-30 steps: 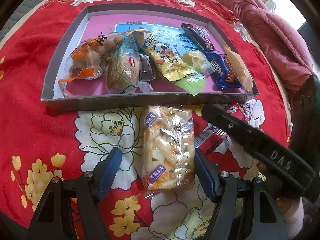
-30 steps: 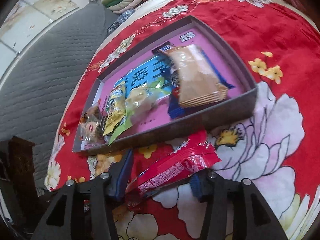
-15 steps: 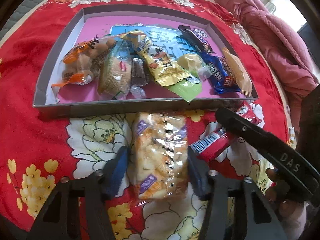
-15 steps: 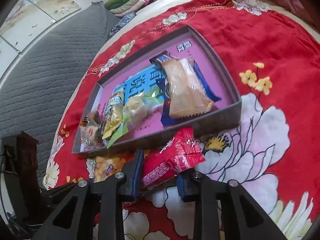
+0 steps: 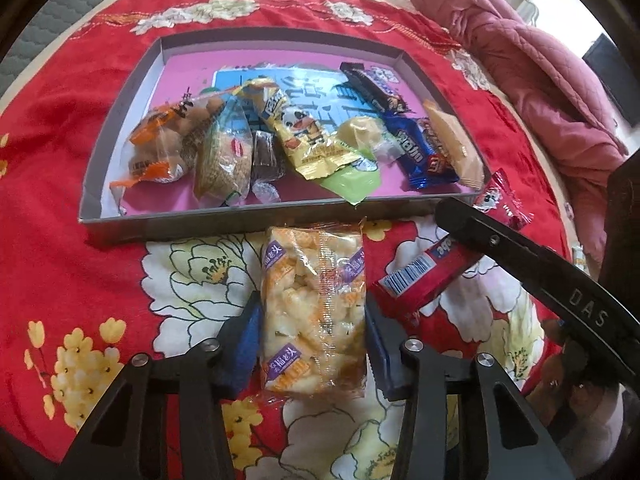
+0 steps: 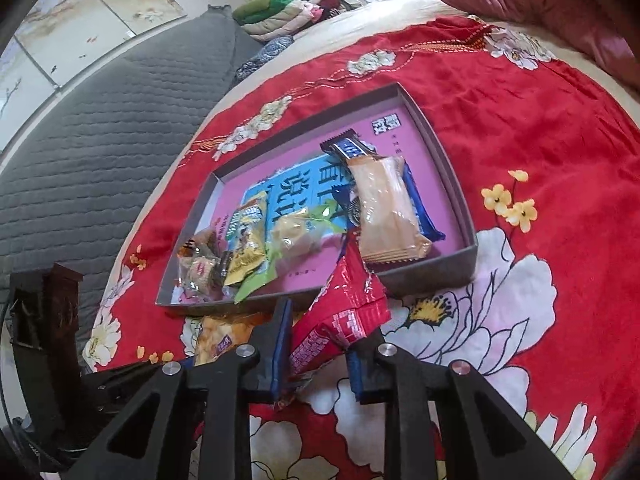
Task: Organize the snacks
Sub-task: 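Carry the red candy bar over the tray with the right tool while the left carries the puffed-snack bag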
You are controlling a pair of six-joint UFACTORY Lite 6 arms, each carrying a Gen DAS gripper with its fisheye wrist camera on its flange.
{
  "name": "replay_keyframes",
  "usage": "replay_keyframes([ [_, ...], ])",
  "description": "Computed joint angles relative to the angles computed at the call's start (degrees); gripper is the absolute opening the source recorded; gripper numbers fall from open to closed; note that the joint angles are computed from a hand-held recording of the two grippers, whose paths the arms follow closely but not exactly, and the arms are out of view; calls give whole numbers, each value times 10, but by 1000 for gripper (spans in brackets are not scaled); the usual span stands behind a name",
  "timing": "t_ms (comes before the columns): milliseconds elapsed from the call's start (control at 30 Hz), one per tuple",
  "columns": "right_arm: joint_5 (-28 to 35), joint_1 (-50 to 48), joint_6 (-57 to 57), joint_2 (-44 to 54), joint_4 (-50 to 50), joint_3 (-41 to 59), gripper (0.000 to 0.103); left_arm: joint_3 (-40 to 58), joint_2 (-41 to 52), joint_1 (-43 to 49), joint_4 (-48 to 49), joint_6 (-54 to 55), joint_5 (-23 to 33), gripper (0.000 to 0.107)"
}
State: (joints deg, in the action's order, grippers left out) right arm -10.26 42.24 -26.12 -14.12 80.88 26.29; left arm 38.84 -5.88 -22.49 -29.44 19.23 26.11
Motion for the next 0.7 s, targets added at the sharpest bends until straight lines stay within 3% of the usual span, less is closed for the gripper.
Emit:
replay_keyframes([
  [267,0,-3,-9,-29,5,-10,23,-1,-42,33,-13,22,39,48],
  [467,6,-6,63,-46,-74,-15,21,10,-64,37,-1,6,52,48],
  [700,-3,-1,52,-68,-80,-16,18,17,-79,42,3,-3,63,48],
])
